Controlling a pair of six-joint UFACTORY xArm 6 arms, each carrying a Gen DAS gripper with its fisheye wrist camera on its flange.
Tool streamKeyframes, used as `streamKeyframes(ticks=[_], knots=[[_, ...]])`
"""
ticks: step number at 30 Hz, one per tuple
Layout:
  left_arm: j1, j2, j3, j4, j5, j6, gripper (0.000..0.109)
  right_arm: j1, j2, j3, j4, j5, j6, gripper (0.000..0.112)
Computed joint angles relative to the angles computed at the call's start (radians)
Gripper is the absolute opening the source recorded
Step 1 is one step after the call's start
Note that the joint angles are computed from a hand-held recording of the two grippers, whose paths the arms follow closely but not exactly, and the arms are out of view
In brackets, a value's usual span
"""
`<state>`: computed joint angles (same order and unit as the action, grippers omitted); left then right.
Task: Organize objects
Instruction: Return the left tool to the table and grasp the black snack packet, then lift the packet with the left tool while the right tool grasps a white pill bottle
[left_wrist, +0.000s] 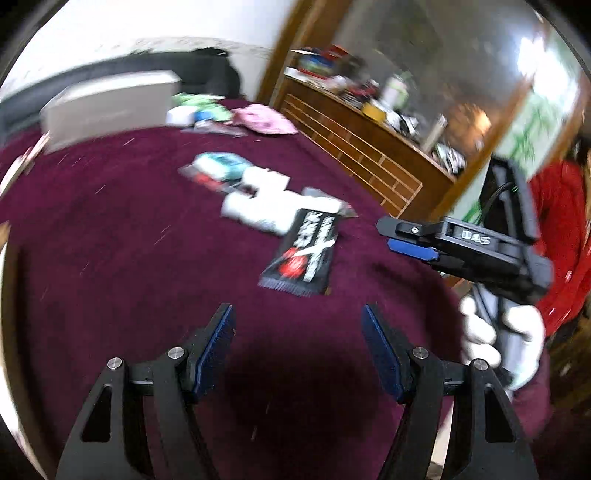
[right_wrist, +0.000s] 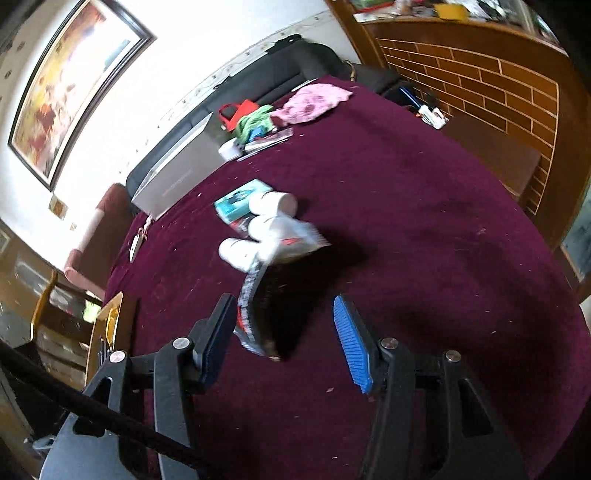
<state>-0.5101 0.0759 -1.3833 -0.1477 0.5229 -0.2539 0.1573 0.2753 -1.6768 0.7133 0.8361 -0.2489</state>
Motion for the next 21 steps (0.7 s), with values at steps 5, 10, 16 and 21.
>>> streamKeyframes(ticks=[5,10,16,21], knots=[[-0.019,0.226,-0.270,0.094,0.078,0.025,0.064,-0.050,0.012,-0.004,0.047,0.021,-0.035,0.053],[-0.026,0.413,-0.520,0.182,0.217,0.021,0.064,-0.087,0.046,-0.036,0.063,0.031,-0.035,0.054],[-0.033,0.563,-0.728,0.208,0.313,0.005,0.063,-0.098,0.090,-0.085,0.067,0.059,-0.021,0.054],[-0.032,0.534,-0.671,0.180,0.288,0.027,0.040,-0.080,0.093,-0.108,0.043,0.066,-0.015,0.054]])
